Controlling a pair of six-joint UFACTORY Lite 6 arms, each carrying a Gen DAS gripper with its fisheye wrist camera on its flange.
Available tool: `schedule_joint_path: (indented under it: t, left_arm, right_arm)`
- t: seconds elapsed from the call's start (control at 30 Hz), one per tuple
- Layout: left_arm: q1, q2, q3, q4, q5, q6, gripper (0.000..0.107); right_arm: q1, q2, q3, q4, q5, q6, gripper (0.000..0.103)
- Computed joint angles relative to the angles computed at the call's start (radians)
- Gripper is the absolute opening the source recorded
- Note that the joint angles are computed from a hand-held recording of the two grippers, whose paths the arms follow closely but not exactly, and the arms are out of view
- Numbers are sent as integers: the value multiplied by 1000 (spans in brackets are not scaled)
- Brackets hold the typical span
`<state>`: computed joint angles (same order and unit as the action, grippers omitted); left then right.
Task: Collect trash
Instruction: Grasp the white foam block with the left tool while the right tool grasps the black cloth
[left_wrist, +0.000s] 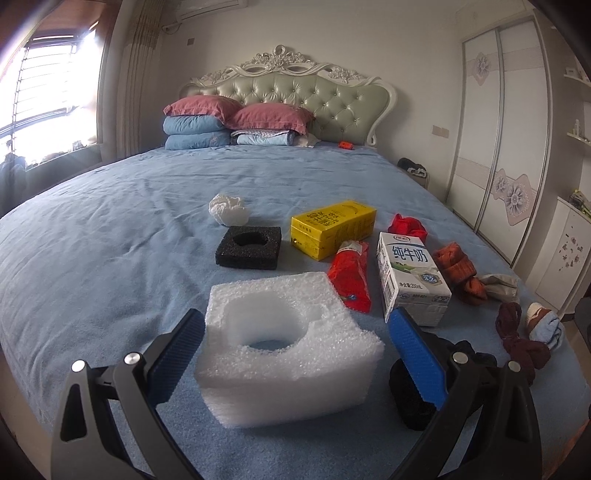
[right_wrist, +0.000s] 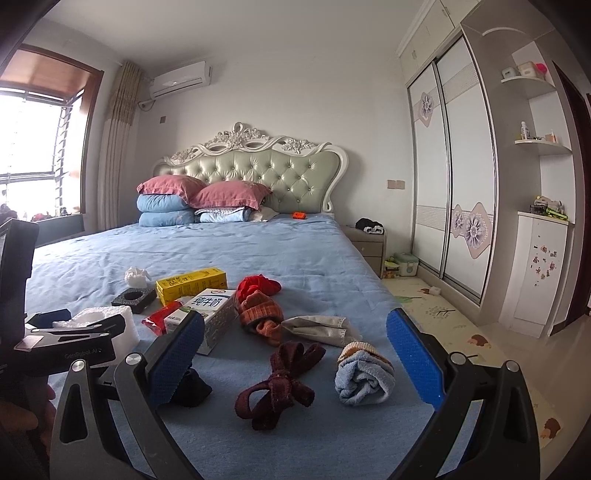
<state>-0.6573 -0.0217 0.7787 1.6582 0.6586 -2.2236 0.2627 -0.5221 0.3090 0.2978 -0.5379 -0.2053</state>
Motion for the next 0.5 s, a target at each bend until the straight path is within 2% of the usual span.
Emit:
schedule_joint_path:
  t: [0.27, 0.5]
  left_arm:
    - [6, -62, -39, 6, 16, 11, 99]
    - [91, -57, -39, 42, -122, 2, 100]
  right_arm:
    - [53, -2, 1, 87, -2, -93, 95]
    - [57, 7, 17, 83, 12, -76, 95]
